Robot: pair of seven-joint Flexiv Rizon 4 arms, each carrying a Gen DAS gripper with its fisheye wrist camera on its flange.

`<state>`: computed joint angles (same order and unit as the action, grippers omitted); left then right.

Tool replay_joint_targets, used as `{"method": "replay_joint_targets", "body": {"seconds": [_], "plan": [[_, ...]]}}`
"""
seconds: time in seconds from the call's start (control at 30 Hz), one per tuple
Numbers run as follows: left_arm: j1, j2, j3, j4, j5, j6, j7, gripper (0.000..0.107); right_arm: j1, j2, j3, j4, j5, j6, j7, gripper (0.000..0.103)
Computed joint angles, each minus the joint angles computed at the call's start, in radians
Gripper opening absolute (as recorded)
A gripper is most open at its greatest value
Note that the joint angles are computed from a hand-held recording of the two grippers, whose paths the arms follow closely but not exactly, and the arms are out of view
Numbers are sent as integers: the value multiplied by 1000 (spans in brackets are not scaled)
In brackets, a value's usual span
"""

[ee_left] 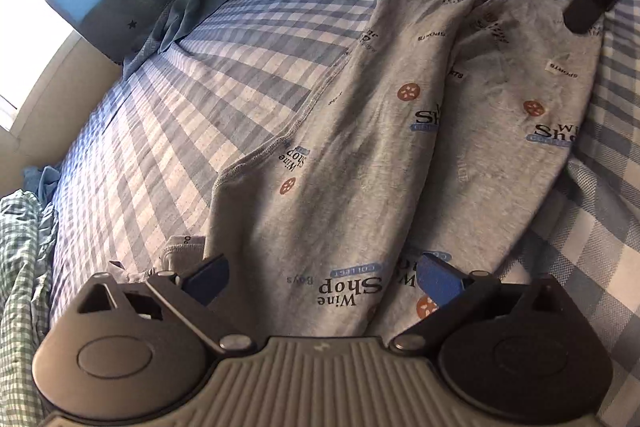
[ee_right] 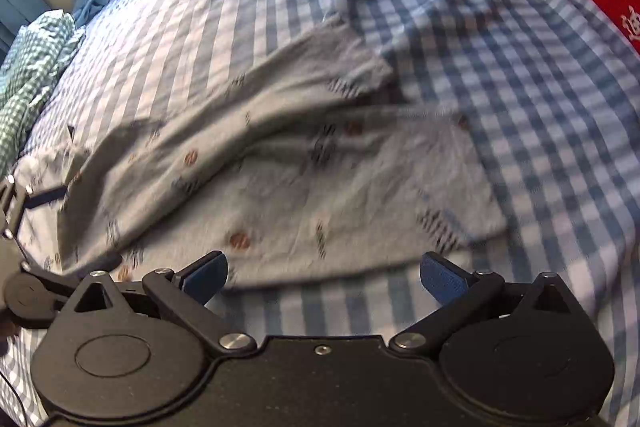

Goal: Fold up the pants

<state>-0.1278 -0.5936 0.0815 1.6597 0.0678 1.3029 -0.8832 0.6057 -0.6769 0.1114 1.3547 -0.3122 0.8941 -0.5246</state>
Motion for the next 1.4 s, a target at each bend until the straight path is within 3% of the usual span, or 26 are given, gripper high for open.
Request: {"method": "replay_joint_targets", "body": {"seconds": [0.1, 0.17, 0.2, 0.23, 0.3, 0.43, 0.53, 0.6, 0.67, 0.73, 0.9, 1.0, 1.1, 1.2, 1.3, 1.4], "plan": [[-46, -12, 44, -33, 49, -62, -19, 86, -40, -41, 9, -38, 40, 83, -21, 102], [-26, -3, 13, -29, 36, -87, -1, 74, -49, -68, -16, -56, 51, 152, 9, 100], [-7, 2, -13, -30, 13, -118, 18, 61, -51, -85, -28, -70, 53, 182, 26, 98], [11, 4, -36, -30, -13, -142, 32, 47, -56, -107, -37, -94, 59, 203, 45, 92], [40, 5, -71, -37, -74, -197, 42, 29, -63, -146, -55, -141, 72, 207, 94, 86], [35, -3, -64, -53, -82, -210, 33, 7, -78, -218, -80, -231, 100, 190, 211, 59], [34, -12, -58, -73, -101, -220, -8, 2, -95, -246, -69, -271, 114, 175, 247, 45], [42, -11, -60, -87, -129, -249, -45, 1, -102, -255, -59, -294, 118, 146, 250, 32], [51, -10, -64, -98, -148, -270, -70, 1, -106, -259, -53, -303, 114, 132, 233, 11], [62, -4, -73, -103, -163, -281, -79, 0, -111, -261, -44, -318, 109, 110, 199, 2], [95, 32, -108, -90, -211, -261, -55, 0, -119, -245, -47, -342, 94, 148, 114, 2], [139, 64, -170, -59, -287, -248, 39, 0, -119, -199, -61, -309, 63, 206, 33, 2], [143, 88, -192, -24, -323, -227, 118, 0, -101, -104, -105, -181, 17, 263, 9, 2], [131, 99, -189, 6, -331, -226, 170, 0, -76, -6, -138, -19, -20, 276, 65, 2], [103, 94, -164, 34, -310, -242, 175, 0, -70, 70, -120, 134, -26, 248, 140, 2], [78, 74, -126, 24, -272, -296, 134, 0, -83, 81, -76, 207, -12, 206, 178, 1]]}}
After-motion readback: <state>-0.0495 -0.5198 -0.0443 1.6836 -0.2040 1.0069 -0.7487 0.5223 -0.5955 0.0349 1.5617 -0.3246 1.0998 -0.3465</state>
